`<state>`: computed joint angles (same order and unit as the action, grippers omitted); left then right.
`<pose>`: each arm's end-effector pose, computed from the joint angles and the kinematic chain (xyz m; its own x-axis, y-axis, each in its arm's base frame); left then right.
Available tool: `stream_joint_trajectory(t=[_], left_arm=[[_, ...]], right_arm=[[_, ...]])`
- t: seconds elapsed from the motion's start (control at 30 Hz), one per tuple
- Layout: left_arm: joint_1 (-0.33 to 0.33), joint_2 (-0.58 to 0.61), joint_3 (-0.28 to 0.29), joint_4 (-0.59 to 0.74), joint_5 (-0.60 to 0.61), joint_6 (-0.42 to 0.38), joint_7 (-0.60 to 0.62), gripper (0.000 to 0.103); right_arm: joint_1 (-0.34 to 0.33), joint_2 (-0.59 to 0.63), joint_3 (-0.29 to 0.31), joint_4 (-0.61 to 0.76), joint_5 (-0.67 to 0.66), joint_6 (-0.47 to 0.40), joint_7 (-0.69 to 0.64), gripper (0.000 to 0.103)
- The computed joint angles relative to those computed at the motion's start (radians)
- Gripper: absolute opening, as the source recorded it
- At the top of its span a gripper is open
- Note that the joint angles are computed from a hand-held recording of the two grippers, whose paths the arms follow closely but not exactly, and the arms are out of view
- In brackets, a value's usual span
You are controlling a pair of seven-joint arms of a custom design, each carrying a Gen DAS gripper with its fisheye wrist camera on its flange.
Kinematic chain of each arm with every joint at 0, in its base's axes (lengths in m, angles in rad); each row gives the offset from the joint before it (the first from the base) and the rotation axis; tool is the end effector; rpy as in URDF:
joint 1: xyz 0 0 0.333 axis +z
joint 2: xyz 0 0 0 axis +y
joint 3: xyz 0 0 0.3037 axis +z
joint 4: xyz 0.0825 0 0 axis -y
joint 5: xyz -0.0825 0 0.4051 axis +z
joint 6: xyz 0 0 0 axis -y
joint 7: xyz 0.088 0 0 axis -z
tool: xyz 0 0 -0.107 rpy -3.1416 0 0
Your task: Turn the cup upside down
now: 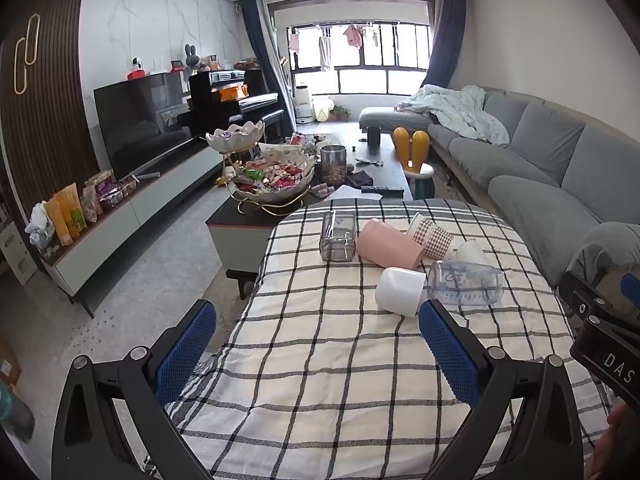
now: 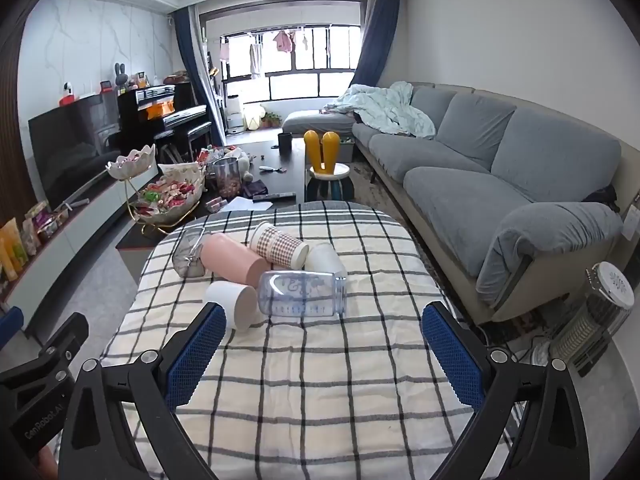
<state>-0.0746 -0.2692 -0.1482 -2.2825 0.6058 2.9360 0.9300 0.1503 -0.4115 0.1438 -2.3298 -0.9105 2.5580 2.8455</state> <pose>0.5120 -0.1591 0.5409 -0.0958 -0.9930 -0.0693 -0.5614 0.1114 -0.8200 0.4703 0.1608 0.5425 -0.3349 -0.9421 -0.0154 -0.5410 0.2056 -0.8155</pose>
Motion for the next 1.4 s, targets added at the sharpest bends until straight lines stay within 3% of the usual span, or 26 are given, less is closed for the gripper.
stream_joint_trajectory(t=[1.4], left_arm=[[-0.009,0.001,0.004,-0.003,-0.021,0.0,0.019,0.103]], right_arm=[[0.004,0.006,-0.002,-0.002,0.013,0.001,-0.008,0.099]])
